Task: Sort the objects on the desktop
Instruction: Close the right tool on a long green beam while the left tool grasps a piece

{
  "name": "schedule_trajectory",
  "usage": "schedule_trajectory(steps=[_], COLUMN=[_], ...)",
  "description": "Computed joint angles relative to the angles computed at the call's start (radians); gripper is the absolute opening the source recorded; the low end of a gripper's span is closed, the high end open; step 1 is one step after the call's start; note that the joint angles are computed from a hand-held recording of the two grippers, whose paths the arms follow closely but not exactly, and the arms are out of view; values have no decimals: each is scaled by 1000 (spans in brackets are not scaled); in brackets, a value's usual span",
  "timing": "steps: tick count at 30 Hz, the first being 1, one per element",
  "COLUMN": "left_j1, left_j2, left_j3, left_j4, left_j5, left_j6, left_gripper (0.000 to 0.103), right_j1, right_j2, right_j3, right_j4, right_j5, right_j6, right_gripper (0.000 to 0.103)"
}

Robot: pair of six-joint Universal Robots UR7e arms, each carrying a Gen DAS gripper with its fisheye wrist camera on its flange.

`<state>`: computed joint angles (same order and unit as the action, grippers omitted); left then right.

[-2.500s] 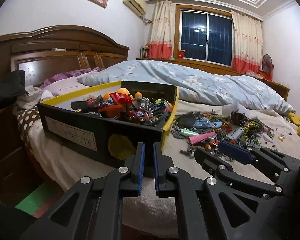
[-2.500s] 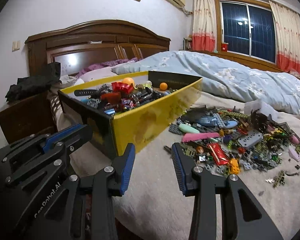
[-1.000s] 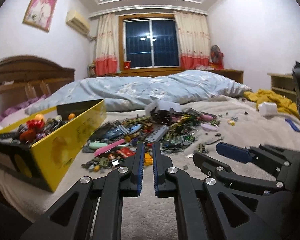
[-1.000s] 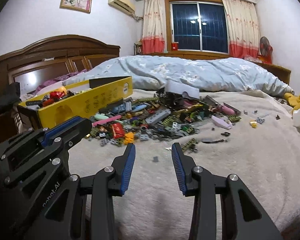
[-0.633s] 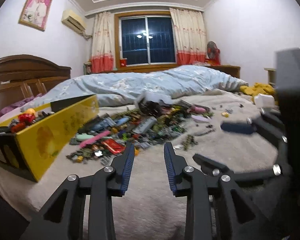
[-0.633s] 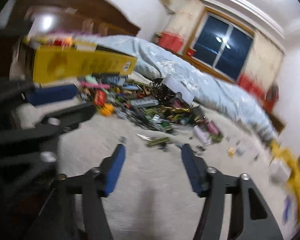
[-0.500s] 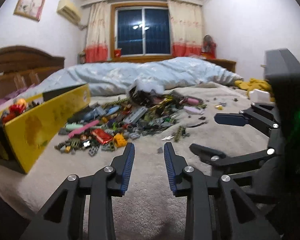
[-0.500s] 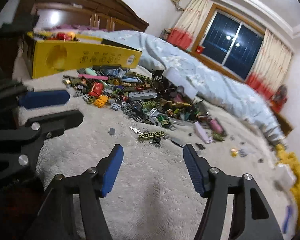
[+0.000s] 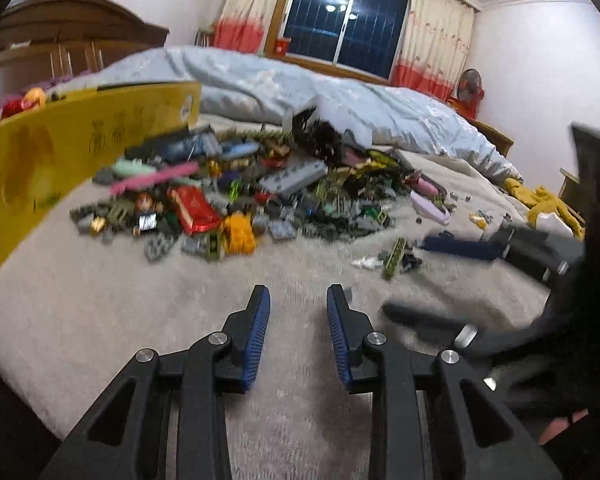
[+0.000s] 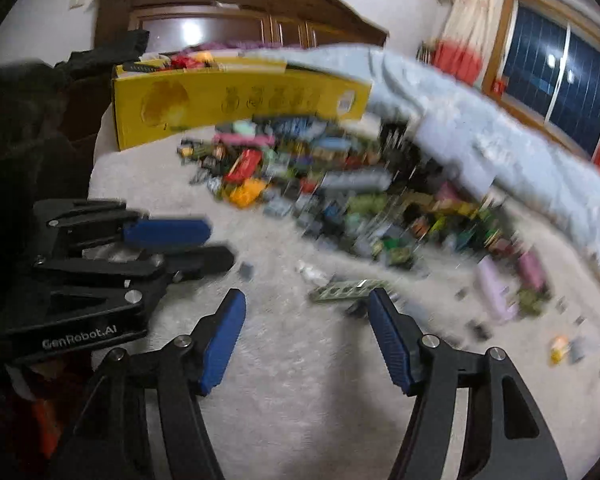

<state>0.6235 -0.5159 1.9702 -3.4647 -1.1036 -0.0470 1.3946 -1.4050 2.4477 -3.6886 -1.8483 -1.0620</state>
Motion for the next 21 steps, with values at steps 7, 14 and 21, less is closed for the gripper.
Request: schedule_trajectory(steps=[7, 14, 21], left_j1=[-73, -54, -51], left_j2=[104, 93, 85], left_j3=[1, -30, -27], left_j4=[-168, -97, -85], left_j5=[99, 70, 78], left_j6=[244, 143, 152], left_gripper=[31, 31, 8], right_j1=[-15, -23, -27], right_j2=[-36, 8, 7], right_j3=[-74, -109, -92], right_j4=[141, 148, 103], right_j5=[-35, -64, -46], right_j6=[-65, -102, -110], right_gripper=[64, 60, 47])
